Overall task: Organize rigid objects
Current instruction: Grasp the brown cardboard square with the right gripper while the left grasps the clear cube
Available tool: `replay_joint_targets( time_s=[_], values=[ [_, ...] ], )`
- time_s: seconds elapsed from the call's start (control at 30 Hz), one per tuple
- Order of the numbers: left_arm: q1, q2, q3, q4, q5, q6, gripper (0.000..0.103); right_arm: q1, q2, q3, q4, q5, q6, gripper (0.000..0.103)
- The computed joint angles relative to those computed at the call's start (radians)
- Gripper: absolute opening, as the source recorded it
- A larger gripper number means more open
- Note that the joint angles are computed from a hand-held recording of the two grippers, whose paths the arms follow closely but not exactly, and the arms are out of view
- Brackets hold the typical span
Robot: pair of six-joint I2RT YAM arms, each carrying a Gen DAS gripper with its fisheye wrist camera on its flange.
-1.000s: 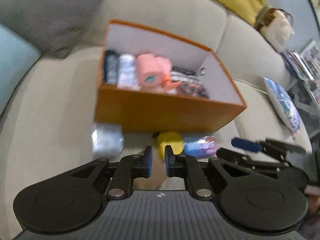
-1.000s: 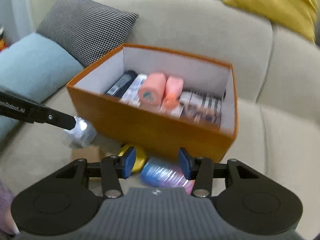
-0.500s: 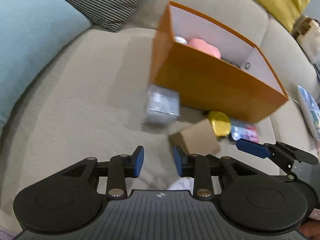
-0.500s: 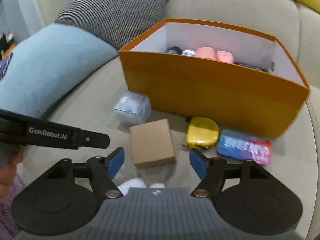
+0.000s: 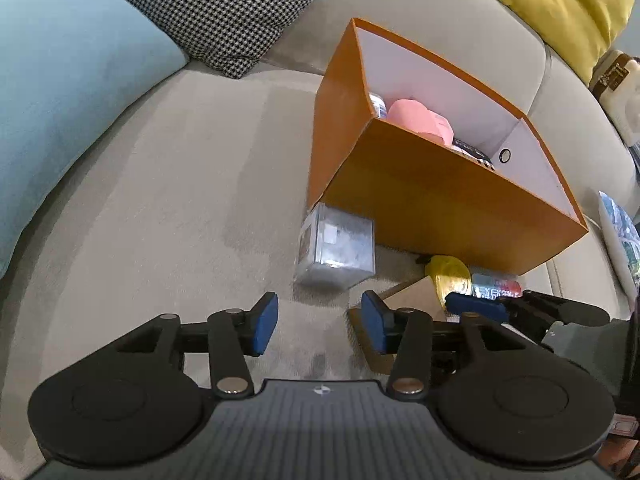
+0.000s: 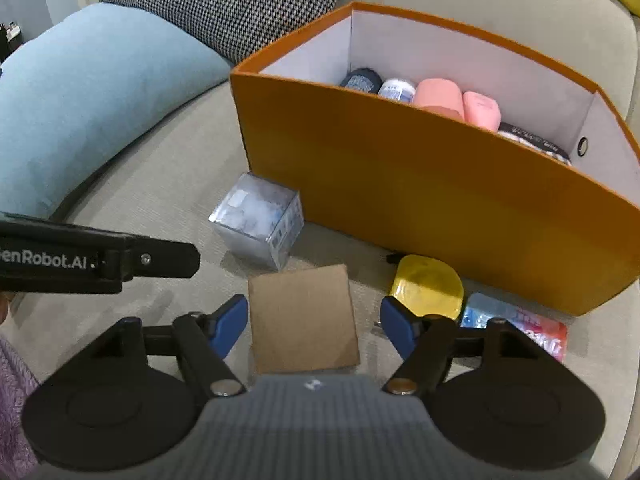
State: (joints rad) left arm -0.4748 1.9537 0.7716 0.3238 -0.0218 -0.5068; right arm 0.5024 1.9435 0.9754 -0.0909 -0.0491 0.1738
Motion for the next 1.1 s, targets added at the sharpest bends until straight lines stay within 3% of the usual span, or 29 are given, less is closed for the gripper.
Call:
replay_joint_targets(
  time_s=[0.17, 0.2, 0.3, 0.43, 0.5, 0.57, 0.9, 1.1],
  values=[
    [-0.006, 0.021, 0.018, 0.017, -0.005, 0.016, 0.07, -0.015, -0.014, -0.01, 0.0, -0.039, 0.005, 0.056],
    [-0.009, 0.026, 0.021, 0.022, -0.009, 0.02, 0.074, -0.015, -0.028, -0.02, -0.003, -0.019, -0.002, 0.04],
    [-0.021, 0.05, 0.046, 0.027, -0.029, 0.041, 0.08, -0.038, -0.061, -0.039, -0.029, -0.017, -0.01, 0.029],
    [-0.029, 0.078, 0.095, 0.0, -0.04, 0.059, 0.082, -0.087, -0.08, -0.052, -0.05, -0.091, 0.004, 0.034],
    [-0.028, 0.09, 0.125, -0.025, -0.034, 0.084, 0.084, -0.089, -0.097, -0.069, -0.029, -0.109, 0.016, 0.06],
    [-0.035, 0.104, 0.161, -0.061, -0.065, 0.1, 0.084, -0.076, -0.105, -0.076, -0.012, -0.119, 0.01, 0.069],
    [-0.032, 0.202, 0.29, -0.15, -0.027, 0.114, 0.083, -0.051, 0.015, 0.048, -0.078, -0.086, 0.014, 0.069],
    [-0.04, 0.255, 0.358, -0.18, -0.045, 0.111, 0.073, -0.051, 0.05, 0.066, -0.067, -0.101, 0.037, 0.069]
  ],
)
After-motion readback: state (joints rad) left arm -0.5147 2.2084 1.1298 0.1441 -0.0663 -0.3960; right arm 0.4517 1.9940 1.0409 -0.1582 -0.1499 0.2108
